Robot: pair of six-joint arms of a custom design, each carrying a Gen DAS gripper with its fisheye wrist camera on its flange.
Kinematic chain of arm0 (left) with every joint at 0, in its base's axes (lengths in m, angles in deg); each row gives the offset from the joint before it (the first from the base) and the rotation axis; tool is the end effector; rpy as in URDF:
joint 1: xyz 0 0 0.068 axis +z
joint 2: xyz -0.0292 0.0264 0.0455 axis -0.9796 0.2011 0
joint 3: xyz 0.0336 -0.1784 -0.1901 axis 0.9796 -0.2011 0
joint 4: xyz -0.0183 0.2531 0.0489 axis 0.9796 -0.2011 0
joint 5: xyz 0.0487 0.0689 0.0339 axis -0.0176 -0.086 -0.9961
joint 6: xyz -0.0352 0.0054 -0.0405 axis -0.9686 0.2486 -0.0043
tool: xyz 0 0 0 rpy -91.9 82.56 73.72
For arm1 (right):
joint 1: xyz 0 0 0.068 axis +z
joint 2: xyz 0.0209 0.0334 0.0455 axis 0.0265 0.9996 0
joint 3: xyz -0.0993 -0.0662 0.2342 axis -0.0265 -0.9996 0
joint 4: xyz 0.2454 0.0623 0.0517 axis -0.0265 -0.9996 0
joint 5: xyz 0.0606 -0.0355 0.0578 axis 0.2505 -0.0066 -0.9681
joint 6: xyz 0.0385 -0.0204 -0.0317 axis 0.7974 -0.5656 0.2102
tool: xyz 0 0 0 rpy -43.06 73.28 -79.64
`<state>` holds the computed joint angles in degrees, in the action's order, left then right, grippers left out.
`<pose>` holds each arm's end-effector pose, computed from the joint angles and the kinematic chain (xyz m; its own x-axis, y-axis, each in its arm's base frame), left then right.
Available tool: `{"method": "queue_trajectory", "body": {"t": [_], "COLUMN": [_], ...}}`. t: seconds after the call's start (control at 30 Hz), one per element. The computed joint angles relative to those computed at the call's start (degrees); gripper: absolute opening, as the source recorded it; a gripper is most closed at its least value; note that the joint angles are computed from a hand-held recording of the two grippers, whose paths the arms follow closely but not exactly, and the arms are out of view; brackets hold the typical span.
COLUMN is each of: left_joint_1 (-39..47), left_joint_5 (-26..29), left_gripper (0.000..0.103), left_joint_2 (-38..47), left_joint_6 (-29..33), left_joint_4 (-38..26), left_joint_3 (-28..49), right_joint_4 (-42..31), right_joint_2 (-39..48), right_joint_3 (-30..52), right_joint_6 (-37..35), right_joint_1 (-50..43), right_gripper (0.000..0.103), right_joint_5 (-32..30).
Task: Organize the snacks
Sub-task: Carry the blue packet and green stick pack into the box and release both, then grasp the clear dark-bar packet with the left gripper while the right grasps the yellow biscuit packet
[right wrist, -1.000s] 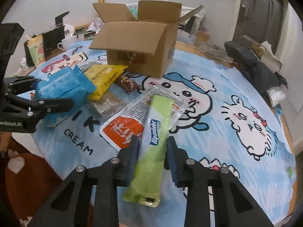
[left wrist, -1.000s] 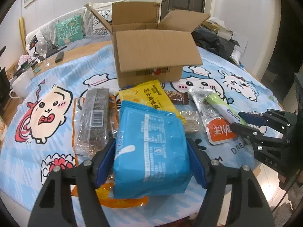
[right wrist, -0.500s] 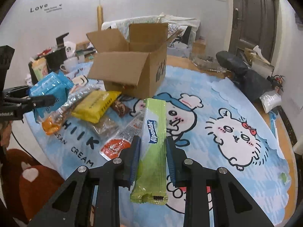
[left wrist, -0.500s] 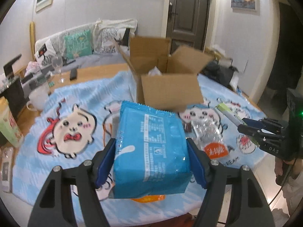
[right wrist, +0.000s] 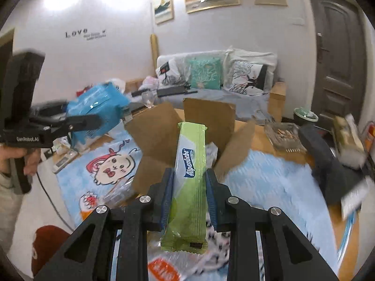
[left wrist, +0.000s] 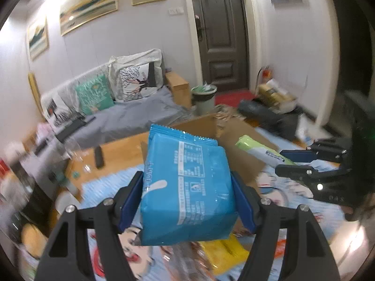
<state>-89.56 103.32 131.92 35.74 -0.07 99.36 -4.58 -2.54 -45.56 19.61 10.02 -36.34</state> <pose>0.3009 -0.0694 0.2092 -0.3920 0.4642 -0.7943 0.6058 0.7800 0.1568 0.2148 0.0342 0.1550 -0.5399 -0.0807 -0.8378 -0.1963 0.9800 0.0321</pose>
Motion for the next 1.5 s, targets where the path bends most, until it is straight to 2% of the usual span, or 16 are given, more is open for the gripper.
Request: {"method": "queue_trajectory", "body": {"t": [0.13, 0.2, 0.3, 0.4, 0.47, 0.53, 0.6, 0.73, 0.83, 1.1, 1.23, 1.37, 1.5], "left_joint_1": [-5.3, -6.8, -8.1, -8.0, -7.9, -7.9, -7.7, -6.5, -4.4, 7.1, 12.9, 18.6, 23.9], "left_joint_5": [-6.4, -8.9, -12.1, -12.3, -11.3, -11.9, -11.3, -9.6, -5.9, 6.9, 10.0, 13.3, 16.4], "left_gripper": [0.069, 0.069, 0.069, 0.069, 0.070, 0.072, 0.076, 0.076, 0.076, 0.077, 0.078, 0.078, 0.078], "left_joint_2": [15.0, 21.4, 27.8, 30.9, 30.0, 28.3, 26.2, 20.8, 15.1, -1.8, -6.7, -3.8, 3.9], "left_joint_6": [-0.6, -1.6, -3.1, -4.1, -4.1, -4.2, -4.2, -4.3, -3.7, -0.5, 3.1, 6.1, 8.1], "left_joint_4": [-8.5, -12.3, -13.4, -14.0, -12.3, -11.1, -10.1, -8.4, -6.1, -0.5, 2.9, 7.2, 12.3], "left_joint_3": [16.7, 23.4, 28.6, 30.8, 29.4, 27.9, 26.2, 21.4, 15.8, -3.7, -13.2, -19.6, -22.3], "right_joint_4": [-2.8, -7.0, -11.9, -13.4, -13.5, -12.7, -11.4, -11.0, -9.5, -2.4, 1.3, 10.5, 25.3], "right_joint_2": [14.0, 21.6, 29.8, 33.9, 34.7, 34.6, 33.6, 30.1, 26.3, 8.4, 2.8, 7.2, 21.2], "right_joint_3": [12.3, 20.5, 29.4, 33.1, 33.5, 33.0, 31.2, 28.5, 25.1, 5.8, -3.3, -9.4, -11.2], "right_joint_6": [-2.0, -2.4, -2.7, -3.7, -3.8, -4.2, -5.0, -4.1, -3.5, 1.7, 6.4, 12.5, 19.7], "right_joint_1": [0.3, 0.0, -0.3, 0.2, -0.8, -1.3, -0.9, 0.9, 2.2, 7.8, 12.3, 17.4, 24.7], "right_gripper": [0.022, 0.022, 0.022, 0.023, 0.024, 0.031, 0.034, 0.035, 0.036, 0.041, 0.041, 0.041, 0.041], "right_joint_5": [1.5, 2.4, 4.4, 7.7, 6.3, 6.0, 7.0, 7.5, 7.6, 3.7, 5.0, 6.6, 8.3]}}
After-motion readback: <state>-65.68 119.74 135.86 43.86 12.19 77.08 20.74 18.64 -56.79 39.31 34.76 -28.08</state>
